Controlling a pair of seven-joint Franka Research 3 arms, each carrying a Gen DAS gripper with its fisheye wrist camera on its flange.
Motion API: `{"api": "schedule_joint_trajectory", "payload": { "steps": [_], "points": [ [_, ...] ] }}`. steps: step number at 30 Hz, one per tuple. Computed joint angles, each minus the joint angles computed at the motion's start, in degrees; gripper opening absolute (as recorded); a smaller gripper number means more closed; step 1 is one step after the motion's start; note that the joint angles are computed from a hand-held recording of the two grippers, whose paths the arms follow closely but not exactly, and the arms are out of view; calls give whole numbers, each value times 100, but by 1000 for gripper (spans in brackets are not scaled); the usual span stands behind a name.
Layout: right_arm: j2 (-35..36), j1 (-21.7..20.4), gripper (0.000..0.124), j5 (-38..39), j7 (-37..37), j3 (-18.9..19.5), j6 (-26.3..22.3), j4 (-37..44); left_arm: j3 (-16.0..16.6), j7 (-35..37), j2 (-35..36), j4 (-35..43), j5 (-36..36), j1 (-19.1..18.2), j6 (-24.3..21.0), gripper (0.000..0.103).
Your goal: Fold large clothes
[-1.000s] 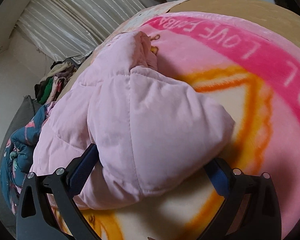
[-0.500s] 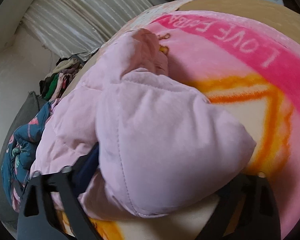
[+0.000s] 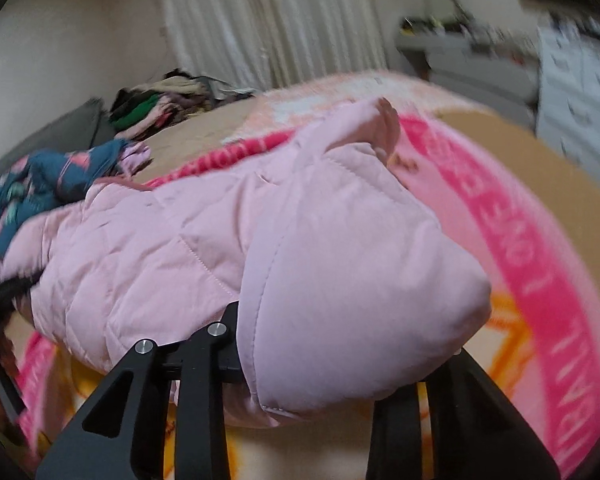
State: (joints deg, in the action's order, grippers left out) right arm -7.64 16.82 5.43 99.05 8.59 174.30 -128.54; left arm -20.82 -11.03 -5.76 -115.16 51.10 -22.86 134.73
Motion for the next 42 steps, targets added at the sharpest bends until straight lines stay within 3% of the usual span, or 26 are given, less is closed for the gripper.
{"api": "schedule_joint_trajectory", "payload": {
  "steps": [4,10,18,27,42],
  "points": [
    [-322,-29,28,-147,-116,72,25,-118,-103,50,-171,5,71,-74,-120,29],
    [-1033,414,27,437,-899,-154,66,-507,-319,93,-535,-58,131,-172,-317,29],
    [-1985,534,27,822,-1313,-83,-159,-1105,-596,76,-1113,-405,-86,-227,-453,29],
    [-2742,373,27,894,-1100,236,-430,-1651,-851,85,-1450,-707,-379,-274,-642,29],
    [-3363,363,27,882,-706,325,-592,-2219,-1025,136,-1669,-974,-757,-460,-966,30]
  ]
}}
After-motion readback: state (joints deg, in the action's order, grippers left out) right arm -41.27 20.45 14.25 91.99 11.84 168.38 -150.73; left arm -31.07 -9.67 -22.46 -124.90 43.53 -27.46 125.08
